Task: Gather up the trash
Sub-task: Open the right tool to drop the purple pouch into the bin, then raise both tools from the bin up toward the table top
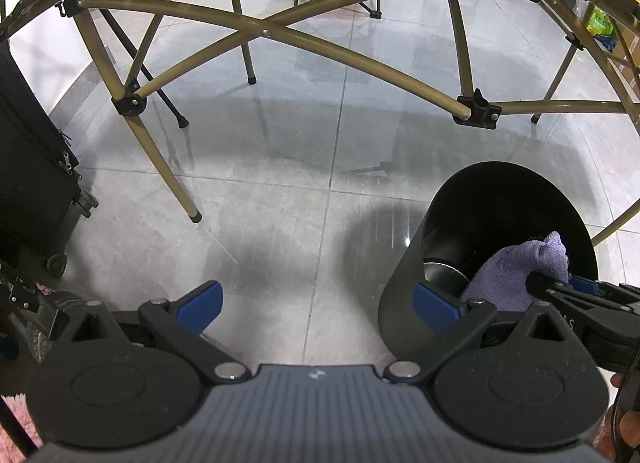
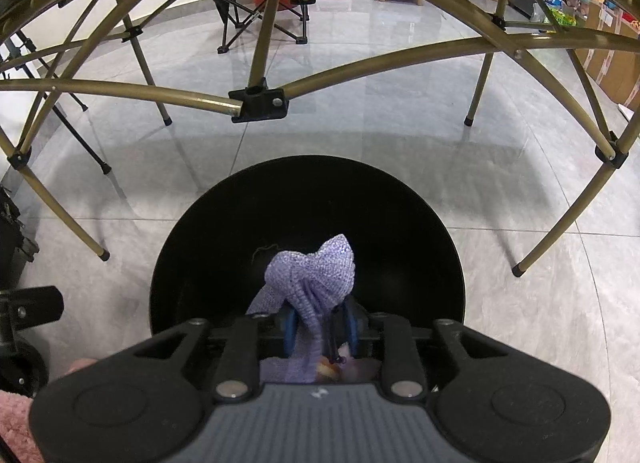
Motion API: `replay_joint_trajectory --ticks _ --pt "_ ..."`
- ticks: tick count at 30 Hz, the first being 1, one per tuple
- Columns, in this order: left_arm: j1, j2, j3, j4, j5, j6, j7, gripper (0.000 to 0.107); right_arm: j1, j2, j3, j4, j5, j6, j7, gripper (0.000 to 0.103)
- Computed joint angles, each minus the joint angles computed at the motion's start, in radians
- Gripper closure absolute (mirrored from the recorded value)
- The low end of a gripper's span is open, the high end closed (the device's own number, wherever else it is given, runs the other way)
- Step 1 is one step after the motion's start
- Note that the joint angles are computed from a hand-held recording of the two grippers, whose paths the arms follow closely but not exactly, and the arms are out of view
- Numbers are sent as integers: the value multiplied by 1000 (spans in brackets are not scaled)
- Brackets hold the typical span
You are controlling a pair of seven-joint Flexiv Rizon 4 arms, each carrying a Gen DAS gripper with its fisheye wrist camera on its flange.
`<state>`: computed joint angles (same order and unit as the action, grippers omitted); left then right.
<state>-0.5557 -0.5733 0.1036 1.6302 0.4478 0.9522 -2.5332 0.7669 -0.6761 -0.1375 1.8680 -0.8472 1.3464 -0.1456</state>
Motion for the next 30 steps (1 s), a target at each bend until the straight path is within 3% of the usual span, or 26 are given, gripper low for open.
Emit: replay_joint_trajectory --ticks 2,4,6,11,30 --pt "-1 -1 0 -1 0 -2 -1 4 -6 -2 7 -2 8 0 -2 67" --pt "-3 -2 1 -3 1 -6 -4 4 -16 -4 19 -4 22 5 -13 46" --pt "-3 -3 0 -2 1 -7 -6 4 -24 -9 35 -10 39 -1 -38 17" --pt "-2 -2 -1 -2 3 -8 -6 4 -32 -16 60 -23 77 -18 -87 2" --pt "-2 -1 -3 -1 4 -13 -9 4 -7 -10 33 -12 104 -10 -114 0"
